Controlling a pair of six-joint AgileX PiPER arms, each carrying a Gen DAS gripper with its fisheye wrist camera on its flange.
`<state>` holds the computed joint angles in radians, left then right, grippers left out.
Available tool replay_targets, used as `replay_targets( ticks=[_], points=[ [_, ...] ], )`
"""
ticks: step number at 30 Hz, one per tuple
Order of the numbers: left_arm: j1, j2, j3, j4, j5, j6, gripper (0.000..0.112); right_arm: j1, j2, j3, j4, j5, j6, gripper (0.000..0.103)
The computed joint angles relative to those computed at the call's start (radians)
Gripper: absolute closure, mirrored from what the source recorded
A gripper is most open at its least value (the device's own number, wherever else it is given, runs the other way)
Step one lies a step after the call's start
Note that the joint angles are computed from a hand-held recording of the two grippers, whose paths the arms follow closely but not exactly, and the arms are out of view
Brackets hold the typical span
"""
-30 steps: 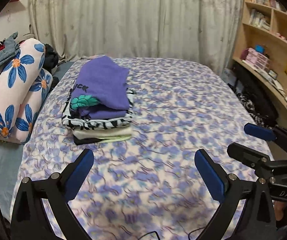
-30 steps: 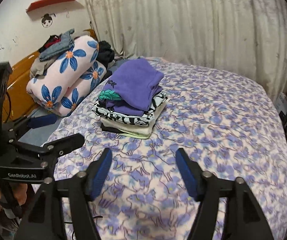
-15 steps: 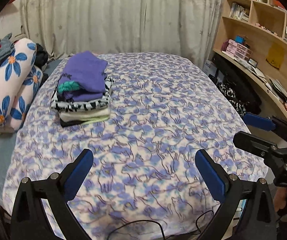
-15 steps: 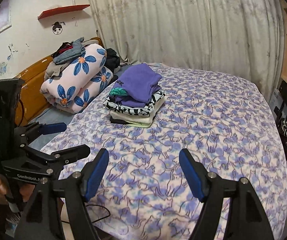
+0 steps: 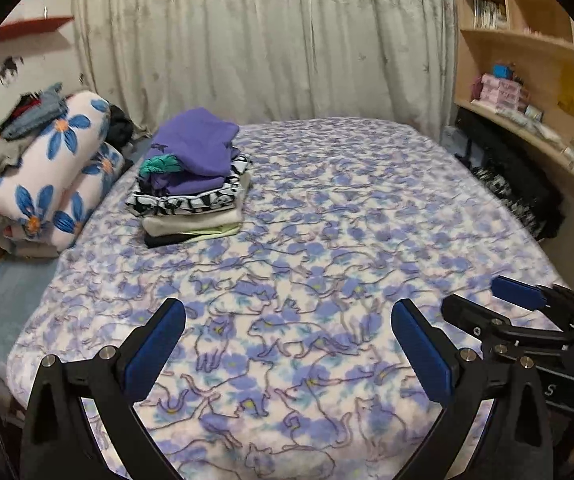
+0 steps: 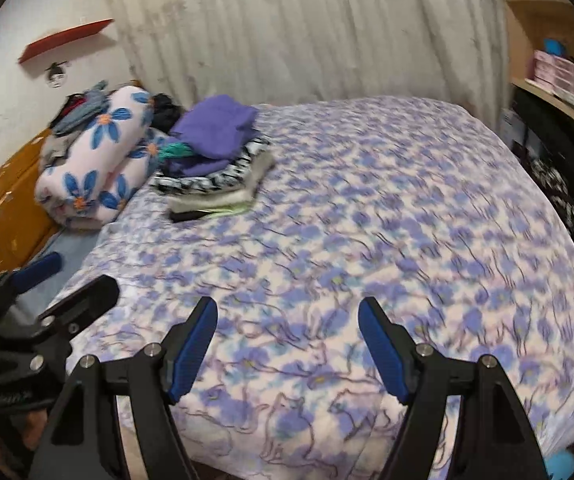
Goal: Fold large clothes
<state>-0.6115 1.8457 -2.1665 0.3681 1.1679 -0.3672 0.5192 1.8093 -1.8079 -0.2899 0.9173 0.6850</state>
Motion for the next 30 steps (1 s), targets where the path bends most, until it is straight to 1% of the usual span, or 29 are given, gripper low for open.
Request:
replay_targets(
  ticks=[2, 5, 10, 13, 15, 16, 18, 20, 23, 30],
  points=[
    [-0.029, 0.010, 0.030, 0.059, -0.003, -0.045, 0.010, -0.010, -0.016, 0.067, 0.005, -0.036, 0.049, 0.030],
    [-0.034, 0.012, 0.082, 0.067, -0.035, -0.084, 0.010, -0.009, -0.029, 0.141, -0.035, -0.080, 0.125, 0.029],
    [-0.020, 0.022, 0.149, 0.066, -0.071, -0.141, 0.010, 0.025, -0.025, 0.193, -0.154, -0.076, 0.246, 0.029],
    [-0.004, 0.031, 0.180, 0.051, -0.085, -0.143, 0.010, 0.028, -0.031, 0.218, -0.165, -0.097, 0.274, 0.029],
    [0.000, 0.031, 0.206, 0.056, -0.096, -0.152, 0.010, 0.027, -0.027, 0.225, -0.147, -0.110, 0.271, 0.024],
    [0.004, 0.030, 0.226, 0.056, -0.106, -0.161, 0.010, 0.028, -0.023, 0.224, -0.146, -0.112, 0.269, 0.023],
    [0.013, 0.029, 0.250, 0.055, -0.116, -0.173, 0.010, 0.047, -0.003, 0.205, -0.176, -0.088, 0.282, 0.022],
    [0.031, 0.031, 0.268, 0.026, -0.127, -0.171, 0.010, 0.062, 0.012, 0.195, -0.201, -0.076, 0.301, 0.022],
    [0.051, 0.030, 0.289, -0.007, -0.137, -0.171, 0.010, 0.065, 0.023, 0.196, -0.192, -0.082, 0.310, 0.022],
    [0.067, 0.027, 0.321, -0.030, -0.149, -0.167, 0.010, 0.079, 0.041, 0.187, -0.198, -0.068, 0.332, 0.022]
  ],
)
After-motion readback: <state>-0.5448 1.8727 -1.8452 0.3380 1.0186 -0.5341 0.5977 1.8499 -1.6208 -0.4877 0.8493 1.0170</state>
